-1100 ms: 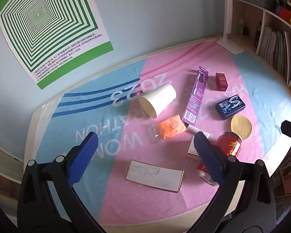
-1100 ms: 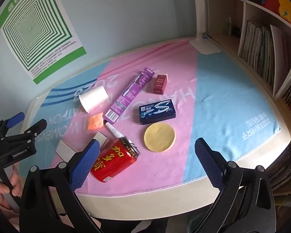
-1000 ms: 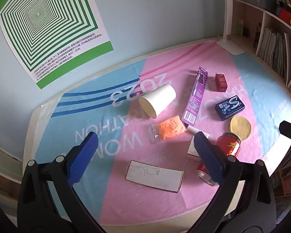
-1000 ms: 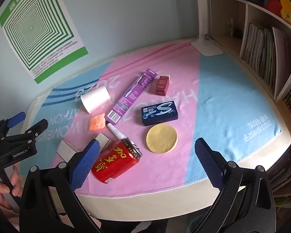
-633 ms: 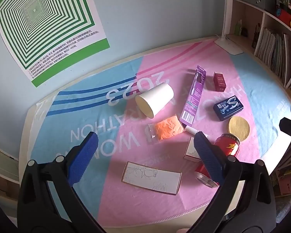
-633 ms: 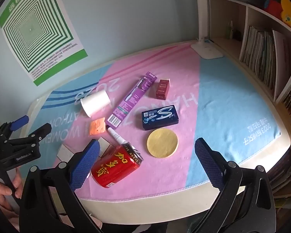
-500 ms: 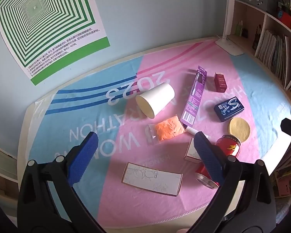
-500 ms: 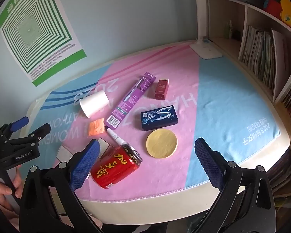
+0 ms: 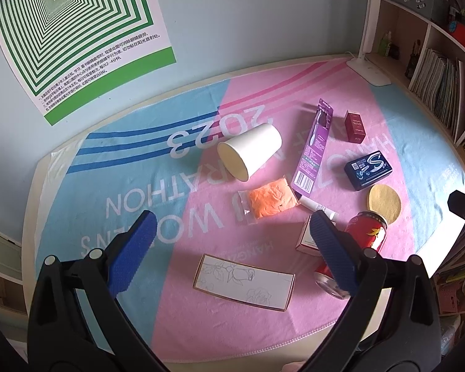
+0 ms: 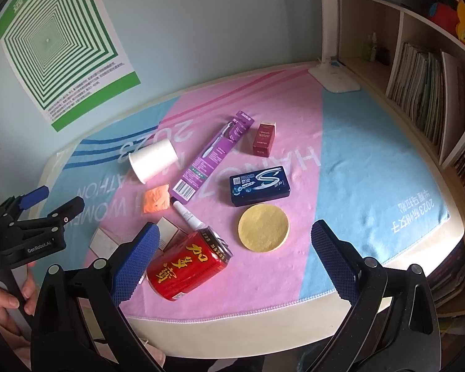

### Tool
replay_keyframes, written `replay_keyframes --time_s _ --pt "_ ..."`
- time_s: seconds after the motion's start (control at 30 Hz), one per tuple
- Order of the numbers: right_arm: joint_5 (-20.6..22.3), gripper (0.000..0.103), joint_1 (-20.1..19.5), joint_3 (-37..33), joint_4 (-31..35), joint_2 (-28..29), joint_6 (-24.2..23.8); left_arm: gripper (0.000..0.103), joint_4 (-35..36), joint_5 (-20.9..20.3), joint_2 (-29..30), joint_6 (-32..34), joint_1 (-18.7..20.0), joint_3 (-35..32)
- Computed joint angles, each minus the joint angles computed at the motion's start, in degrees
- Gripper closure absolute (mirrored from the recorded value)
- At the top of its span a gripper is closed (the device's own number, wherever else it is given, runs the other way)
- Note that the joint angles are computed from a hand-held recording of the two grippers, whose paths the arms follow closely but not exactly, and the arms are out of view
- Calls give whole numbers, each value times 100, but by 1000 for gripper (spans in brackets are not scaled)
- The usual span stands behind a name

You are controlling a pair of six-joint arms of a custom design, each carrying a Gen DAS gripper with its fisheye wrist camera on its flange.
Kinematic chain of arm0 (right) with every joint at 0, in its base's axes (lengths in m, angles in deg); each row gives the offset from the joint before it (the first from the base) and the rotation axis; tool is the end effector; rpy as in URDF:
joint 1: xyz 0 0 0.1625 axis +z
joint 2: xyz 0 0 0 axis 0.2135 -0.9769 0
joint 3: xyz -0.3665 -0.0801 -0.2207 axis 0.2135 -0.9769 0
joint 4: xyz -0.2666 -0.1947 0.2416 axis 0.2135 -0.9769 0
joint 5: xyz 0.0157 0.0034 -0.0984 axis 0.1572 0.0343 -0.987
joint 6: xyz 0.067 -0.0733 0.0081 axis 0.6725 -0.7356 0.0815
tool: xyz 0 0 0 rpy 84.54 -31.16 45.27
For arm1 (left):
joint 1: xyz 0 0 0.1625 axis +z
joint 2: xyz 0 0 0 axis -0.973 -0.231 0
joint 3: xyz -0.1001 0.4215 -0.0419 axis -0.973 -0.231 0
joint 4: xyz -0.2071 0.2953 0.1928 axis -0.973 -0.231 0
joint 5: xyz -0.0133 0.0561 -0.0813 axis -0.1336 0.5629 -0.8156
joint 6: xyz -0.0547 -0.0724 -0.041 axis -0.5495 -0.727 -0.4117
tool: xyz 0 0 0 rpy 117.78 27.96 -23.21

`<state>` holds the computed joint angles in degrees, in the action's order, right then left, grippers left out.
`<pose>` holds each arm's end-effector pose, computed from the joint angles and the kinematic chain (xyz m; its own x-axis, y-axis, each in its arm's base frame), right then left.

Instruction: Collect trash

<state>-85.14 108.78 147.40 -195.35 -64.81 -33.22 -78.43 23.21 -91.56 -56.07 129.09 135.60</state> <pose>0.4679 -0.6005 0.0756 -0.7252 -0.5178 0.4538 -0.6373 0.7544 -0.1576 -0.1172 -0.5224 0.4325 -0.5488 -0.4095 -0.7288 0.1911 0.7873 -0.5862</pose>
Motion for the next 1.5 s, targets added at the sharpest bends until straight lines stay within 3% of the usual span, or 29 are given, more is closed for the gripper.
replay_keyframes --time_s 1.5 --pt "-58 6 17 34 108 -24 67 6 -293 -37 -79 289 4 178"
